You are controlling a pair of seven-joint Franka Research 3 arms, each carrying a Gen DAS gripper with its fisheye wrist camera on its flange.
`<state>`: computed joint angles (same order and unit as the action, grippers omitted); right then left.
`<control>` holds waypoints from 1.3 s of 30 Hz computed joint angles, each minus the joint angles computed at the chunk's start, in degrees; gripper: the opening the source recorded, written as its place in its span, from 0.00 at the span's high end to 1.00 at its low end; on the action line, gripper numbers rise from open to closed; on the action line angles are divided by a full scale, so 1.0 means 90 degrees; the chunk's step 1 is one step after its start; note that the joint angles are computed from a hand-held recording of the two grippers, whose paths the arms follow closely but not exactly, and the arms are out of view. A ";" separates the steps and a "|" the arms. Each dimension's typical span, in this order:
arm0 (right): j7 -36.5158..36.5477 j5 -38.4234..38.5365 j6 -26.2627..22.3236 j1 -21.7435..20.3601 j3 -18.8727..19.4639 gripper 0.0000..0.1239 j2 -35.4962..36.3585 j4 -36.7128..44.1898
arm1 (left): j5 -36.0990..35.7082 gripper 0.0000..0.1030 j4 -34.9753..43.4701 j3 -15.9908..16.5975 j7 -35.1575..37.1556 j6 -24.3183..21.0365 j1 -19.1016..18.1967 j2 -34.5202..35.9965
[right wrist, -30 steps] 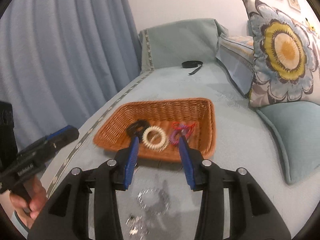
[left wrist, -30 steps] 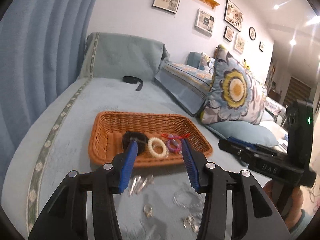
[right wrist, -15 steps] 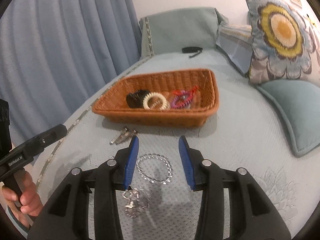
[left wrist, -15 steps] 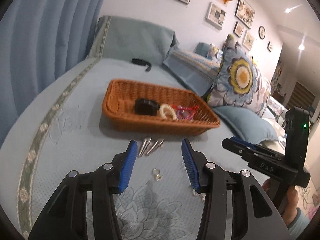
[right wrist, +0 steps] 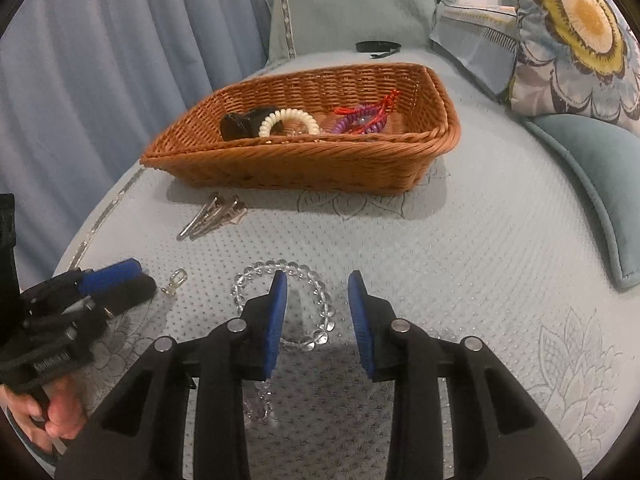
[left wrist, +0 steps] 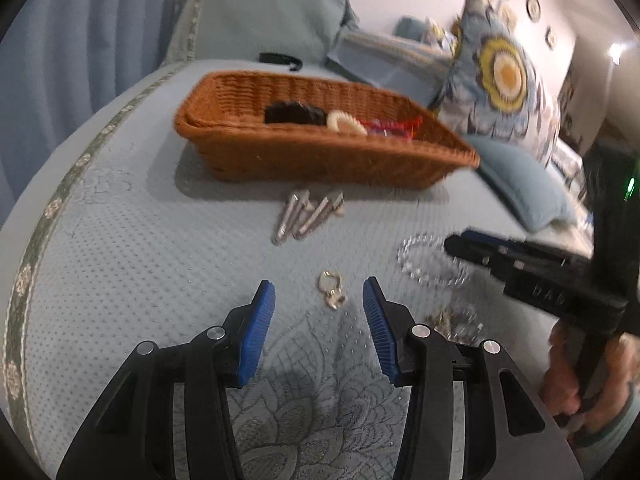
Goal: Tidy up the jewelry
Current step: 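Grasp the small gold charm with the left tool while the right grasps the clear bead bracelet, then lift the charm with the left tool while the right lifts the bead bracelet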
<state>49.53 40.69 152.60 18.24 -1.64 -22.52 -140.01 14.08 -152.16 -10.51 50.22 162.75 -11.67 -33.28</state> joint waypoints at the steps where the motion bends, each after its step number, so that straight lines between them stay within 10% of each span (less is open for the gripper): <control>1: 0.0027 -0.0042 -0.0005 -0.0016 0.0018 0.77 0.0013 0.0001 | 0.0063 0.57 0.0058 -0.0076 -0.0004 -0.0071 0.0037 0.0060; 19: 0.0475 -0.0931 0.0199 -0.0060 0.0285 0.83 0.0054 -0.0080 | 0.0755 0.91 0.0471 -0.0350 -0.0228 -0.0445 0.0172 0.0453; 39: 0.0280 -0.0637 0.0211 0.0234 0.0038 0.95 -0.0143 -0.0162 | 0.0879 0.92 0.0261 -0.0377 -0.0520 -0.0119 0.0246 0.0195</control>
<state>52.05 34.95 154.50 20.35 -1.30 -23.80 -141.47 21.99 -149.81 -13.90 45.55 161.67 -9.45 -31.53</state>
